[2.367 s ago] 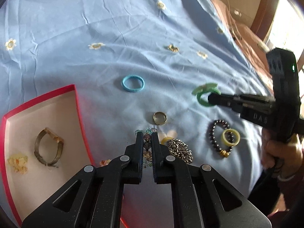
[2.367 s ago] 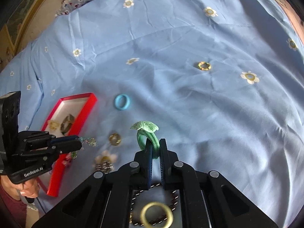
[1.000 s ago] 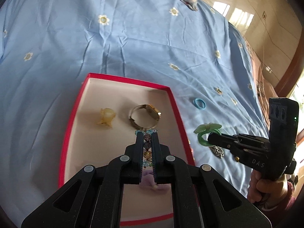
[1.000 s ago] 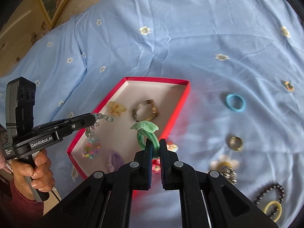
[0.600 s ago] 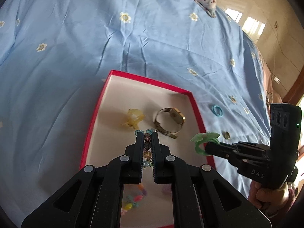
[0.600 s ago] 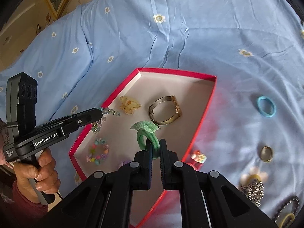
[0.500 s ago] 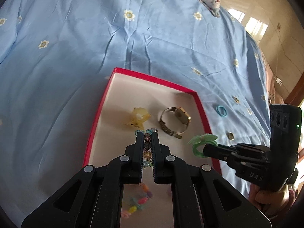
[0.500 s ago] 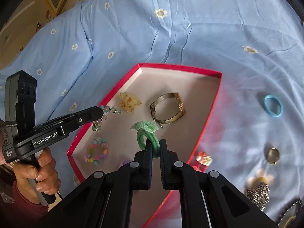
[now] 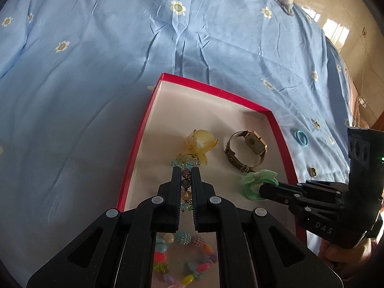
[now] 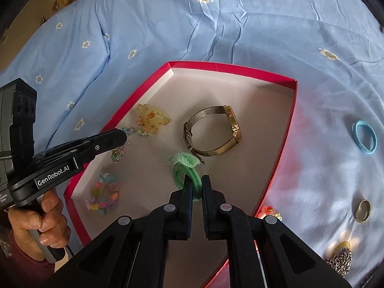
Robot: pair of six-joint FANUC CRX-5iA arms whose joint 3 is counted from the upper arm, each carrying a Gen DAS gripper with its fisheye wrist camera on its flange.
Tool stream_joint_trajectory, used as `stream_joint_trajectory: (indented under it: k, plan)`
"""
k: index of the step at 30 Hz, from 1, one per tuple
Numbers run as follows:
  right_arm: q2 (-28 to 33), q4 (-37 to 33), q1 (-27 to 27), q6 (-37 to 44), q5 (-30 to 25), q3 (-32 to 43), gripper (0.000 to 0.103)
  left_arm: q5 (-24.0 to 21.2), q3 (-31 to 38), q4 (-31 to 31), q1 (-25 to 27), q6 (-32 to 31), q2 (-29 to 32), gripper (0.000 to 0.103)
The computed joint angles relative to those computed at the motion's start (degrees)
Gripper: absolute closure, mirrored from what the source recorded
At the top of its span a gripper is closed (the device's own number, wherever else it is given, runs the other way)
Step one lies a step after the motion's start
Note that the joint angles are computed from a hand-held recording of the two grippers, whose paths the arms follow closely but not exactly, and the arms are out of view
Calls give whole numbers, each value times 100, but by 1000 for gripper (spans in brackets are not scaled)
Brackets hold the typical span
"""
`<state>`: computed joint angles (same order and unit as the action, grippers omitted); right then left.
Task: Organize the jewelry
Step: 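Carry the chain bracelet and green ring into the red box and open both grippers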
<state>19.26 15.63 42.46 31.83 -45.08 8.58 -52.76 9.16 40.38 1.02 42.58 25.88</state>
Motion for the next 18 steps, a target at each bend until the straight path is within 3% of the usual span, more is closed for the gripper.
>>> stream_joint_trajectory:
  k: [13,18]
  plan:
    - [123,-16,-9,154,-218,211,91,-11,106,-281,-45,153,64,96]
    - [125,-82,-11,233,-208,239,85,-71,184,-392,-46,253,97,94]
